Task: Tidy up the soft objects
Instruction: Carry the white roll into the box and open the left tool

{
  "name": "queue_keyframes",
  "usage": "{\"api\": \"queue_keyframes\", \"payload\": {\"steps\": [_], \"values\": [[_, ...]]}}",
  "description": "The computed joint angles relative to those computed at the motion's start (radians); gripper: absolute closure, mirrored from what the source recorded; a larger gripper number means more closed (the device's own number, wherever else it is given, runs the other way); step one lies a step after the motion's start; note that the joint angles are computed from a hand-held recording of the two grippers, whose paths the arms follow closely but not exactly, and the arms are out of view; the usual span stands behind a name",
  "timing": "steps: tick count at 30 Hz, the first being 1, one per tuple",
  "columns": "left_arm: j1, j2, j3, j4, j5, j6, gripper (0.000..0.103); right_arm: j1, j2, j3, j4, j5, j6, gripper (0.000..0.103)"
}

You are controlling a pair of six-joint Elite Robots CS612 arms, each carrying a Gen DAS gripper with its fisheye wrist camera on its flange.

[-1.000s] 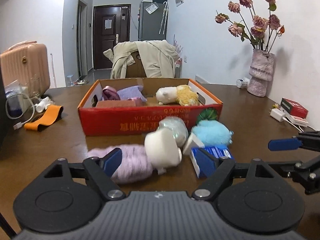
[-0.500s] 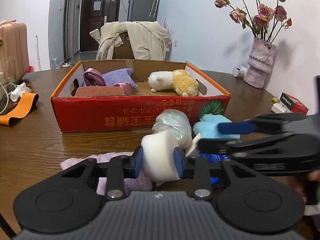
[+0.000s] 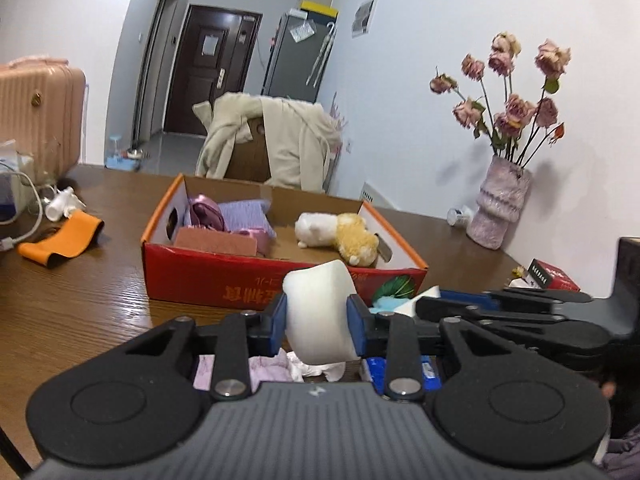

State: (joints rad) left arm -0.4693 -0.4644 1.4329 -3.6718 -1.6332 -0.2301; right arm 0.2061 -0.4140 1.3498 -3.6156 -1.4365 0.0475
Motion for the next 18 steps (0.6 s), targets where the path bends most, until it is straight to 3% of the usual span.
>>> {"api": "queue_keyframes", "payload": {"steps": [5,11,14,18], "values": [[-0.015,-0.024,0.054,-0.05,0.012,-0.002,0.07,-0.002,-0.039,0.09,-0.091,0.001,0.006,0.082],[-0.016,-0.031,0.051,-0.053,0.006,0.025,0.07,-0.007,-0.054,0.129,-0.118,0.001,0.028,0.082],[0.008,-0.013,-0.033,0.023,-0.073,0.046,0.07,-0.014,-0.056,0.112,-0.104,0.022,0.012,0.082],[0.037,0.047,-0.25,0.254,-0.113,0.049,0.07,-0.032,-0.043,0.027,-0.024,0.056,-0.022,0.082]]}}
